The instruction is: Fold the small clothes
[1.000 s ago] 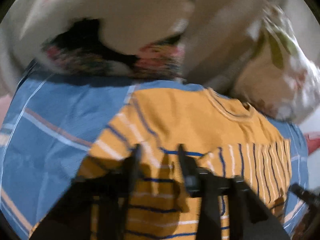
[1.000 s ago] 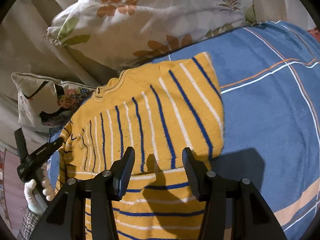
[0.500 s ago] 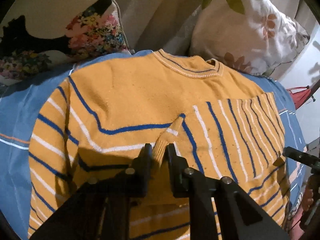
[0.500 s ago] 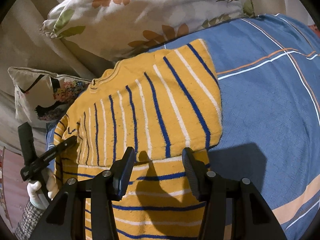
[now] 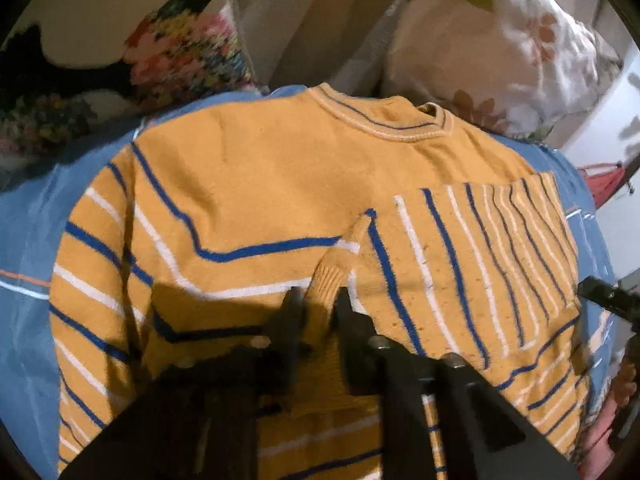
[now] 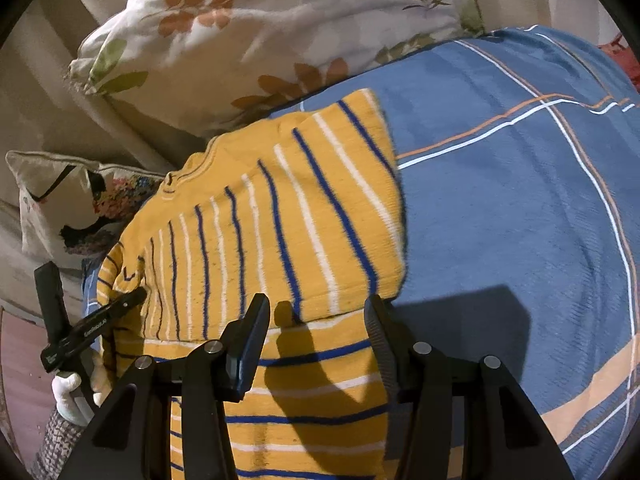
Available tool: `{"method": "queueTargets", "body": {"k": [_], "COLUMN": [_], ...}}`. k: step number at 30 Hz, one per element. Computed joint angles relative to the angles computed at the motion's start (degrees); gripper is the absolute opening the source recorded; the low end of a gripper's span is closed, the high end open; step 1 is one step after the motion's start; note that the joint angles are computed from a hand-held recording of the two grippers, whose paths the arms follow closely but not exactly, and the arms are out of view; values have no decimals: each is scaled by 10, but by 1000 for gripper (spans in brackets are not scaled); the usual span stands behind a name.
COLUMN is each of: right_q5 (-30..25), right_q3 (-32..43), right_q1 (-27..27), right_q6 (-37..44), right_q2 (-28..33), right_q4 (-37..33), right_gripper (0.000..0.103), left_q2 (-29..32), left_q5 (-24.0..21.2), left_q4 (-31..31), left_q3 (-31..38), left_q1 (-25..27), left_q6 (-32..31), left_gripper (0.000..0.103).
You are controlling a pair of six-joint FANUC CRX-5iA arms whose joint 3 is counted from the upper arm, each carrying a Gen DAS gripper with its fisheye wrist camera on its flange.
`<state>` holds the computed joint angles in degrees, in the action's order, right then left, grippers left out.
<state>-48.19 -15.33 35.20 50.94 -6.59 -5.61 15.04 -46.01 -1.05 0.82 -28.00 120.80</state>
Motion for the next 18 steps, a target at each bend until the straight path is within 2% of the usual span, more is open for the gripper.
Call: {"method": "queueTargets", "body": {"k": [1, 2, 6, 8, 10, 12, 15, 17, 18], "right_q5": [1, 2, 11, 12, 11, 11, 8, 6, 3], "right_q3": [-2, -4, -14, -15, -10, 0, 20, 40, 46], "right_q1": [0, -1, -7, -13, -19, -21, -21, -22, -20], "right_q6": [-5, -11, -39, -46, -43, -34, -26, -14, -15], "right_q2": [-2, -5, -19, -22, -18, -4, 28, 55, 66], "right_q4": [5, 10, 35, 41, 37, 34, 36, 31, 36], "right_gripper": [54, 54, 54, 54, 54, 54, 54, 54, 54], "left_q2": [-11, -18, -49, -58, -48, -38, -14, 3, 7], "left_q5": [20, 26, 7, -20, -67, -84, -116, -145, -157], "left_q4": [34, 41, -20, -52, -88, -84, -112, -138, -147], "left_q3": [-23, -31, -28, -18, 6, 10, 41, 67, 76], "left_q1": [14, 19, 26, 32, 31, 34, 19, 8, 3], "left_q6": [-9, -5, 75, 104, 127, 117, 131, 150, 158], "left_gripper": [11, 10, 7, 7, 8, 9, 14, 25, 28]}}
